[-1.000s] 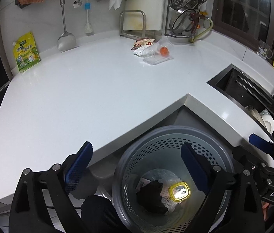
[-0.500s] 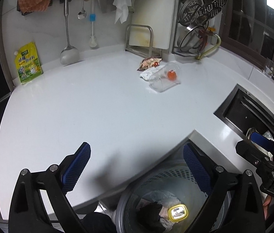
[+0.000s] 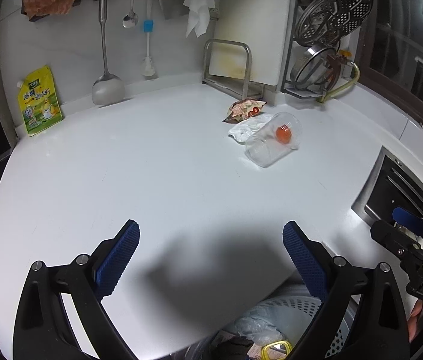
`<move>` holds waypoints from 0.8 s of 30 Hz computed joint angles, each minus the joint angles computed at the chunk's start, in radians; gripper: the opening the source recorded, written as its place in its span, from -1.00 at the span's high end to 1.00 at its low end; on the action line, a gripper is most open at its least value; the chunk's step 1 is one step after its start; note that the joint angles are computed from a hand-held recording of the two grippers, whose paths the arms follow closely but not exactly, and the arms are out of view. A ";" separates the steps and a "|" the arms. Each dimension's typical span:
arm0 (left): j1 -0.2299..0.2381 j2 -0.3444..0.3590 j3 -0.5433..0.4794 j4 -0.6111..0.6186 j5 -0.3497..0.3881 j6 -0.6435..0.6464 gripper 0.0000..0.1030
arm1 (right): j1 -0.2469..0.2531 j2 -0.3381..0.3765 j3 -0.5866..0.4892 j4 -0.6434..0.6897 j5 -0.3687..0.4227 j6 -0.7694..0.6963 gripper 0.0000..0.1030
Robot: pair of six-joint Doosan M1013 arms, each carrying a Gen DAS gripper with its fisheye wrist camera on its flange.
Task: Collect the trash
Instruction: 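Move both tools back toward the clear cup on the counter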
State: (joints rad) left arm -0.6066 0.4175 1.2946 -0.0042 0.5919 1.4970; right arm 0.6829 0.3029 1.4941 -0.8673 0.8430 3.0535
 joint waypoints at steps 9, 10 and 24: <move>-0.002 0.067 -0.094 -0.022 0.028 -0.008 -0.87 | -0.075 0.016 -0.028 0.021 -0.036 -0.059 -0.58; -0.004 0.076 -0.108 -0.029 0.032 -0.003 -0.87 | -0.083 0.017 -0.030 0.020 -0.044 -0.062 -0.58; -0.030 0.234 -0.347 -0.061 0.168 0.051 -0.87 | -0.177 0.017 -0.008 0.067 -0.105 -0.067 -0.58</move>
